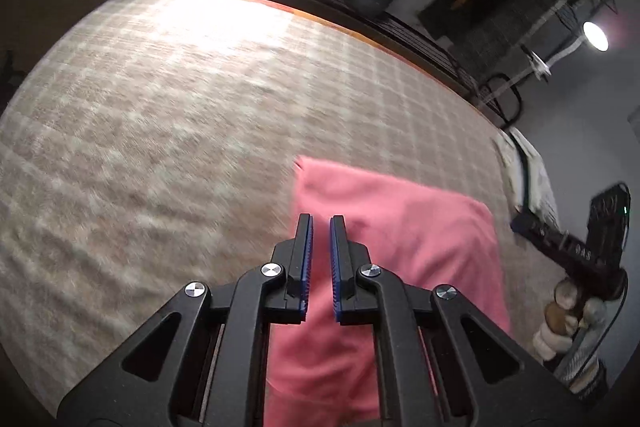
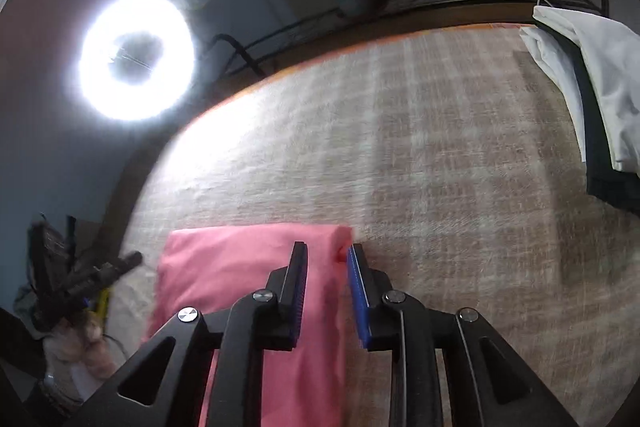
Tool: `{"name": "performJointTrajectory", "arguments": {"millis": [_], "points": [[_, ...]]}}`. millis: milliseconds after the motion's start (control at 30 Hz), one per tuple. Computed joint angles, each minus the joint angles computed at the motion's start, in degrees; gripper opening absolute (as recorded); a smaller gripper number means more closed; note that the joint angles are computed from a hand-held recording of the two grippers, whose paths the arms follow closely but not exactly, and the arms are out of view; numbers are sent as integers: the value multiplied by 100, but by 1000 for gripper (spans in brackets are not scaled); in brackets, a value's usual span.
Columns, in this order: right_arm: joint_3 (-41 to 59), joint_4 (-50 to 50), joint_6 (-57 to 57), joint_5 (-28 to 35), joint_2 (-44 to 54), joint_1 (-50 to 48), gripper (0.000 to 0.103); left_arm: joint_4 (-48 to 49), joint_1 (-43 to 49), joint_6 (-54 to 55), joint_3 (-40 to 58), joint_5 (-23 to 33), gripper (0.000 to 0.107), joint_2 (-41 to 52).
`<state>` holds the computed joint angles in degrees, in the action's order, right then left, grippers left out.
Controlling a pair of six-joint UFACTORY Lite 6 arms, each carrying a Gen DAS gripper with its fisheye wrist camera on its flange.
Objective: Fold small clothes
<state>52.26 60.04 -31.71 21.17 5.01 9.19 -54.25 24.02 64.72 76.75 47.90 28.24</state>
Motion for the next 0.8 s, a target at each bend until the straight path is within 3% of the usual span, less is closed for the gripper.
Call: {"name": "performJointTrajectory", "arguments": {"millis": [200, 333, 400, 500, 600, 633, 667, 700, 733, 800], "points": [[-588, 150, -467, 123, -742, 712, 22, 122, -41, 1004, -1553, -88, 5, -1016], [-853, -1304, 772, -333, -714, 1543, 22, 273, -72, 1308, -2088, -637, 5, -946], [-1009, -1361, 841, -367, -517, 1680, 19, 128, 40, 1693, -2318, -691, 5, -1136], [-1276, -1538, 885, -344, -745, 1713, 17, 385, 310, 1668, -2440, -442, 6, -1418], [-1518, -1863, 1040, 123, -1343, 1562, 21, 538, 755, 1530, -2283, -7, 8, -1478], [-1645, -1810, 966, 299, -1637, 1428, 28, 530, 927, 1444, -2111, 218, 19, -1414], [-1826, -1682, 835, 405, -1954, 1304, 32, 527, 1107, 1382, -1884, 418, 41, -1294], [-1987, -1454, 593, 527, -2278, 1101, 39, 433, 1233, 1319, -1724, 533, 50, -1200], [-2203, -1354, 406, 700, -2646, 833, 43, 386, 1289, 1226, -1520, 617, 56, -1057], [-2455, -965, -62, 922, -2946, 353, 47, 407, 1322, 843, -1037, 789, 56, -669]]}}
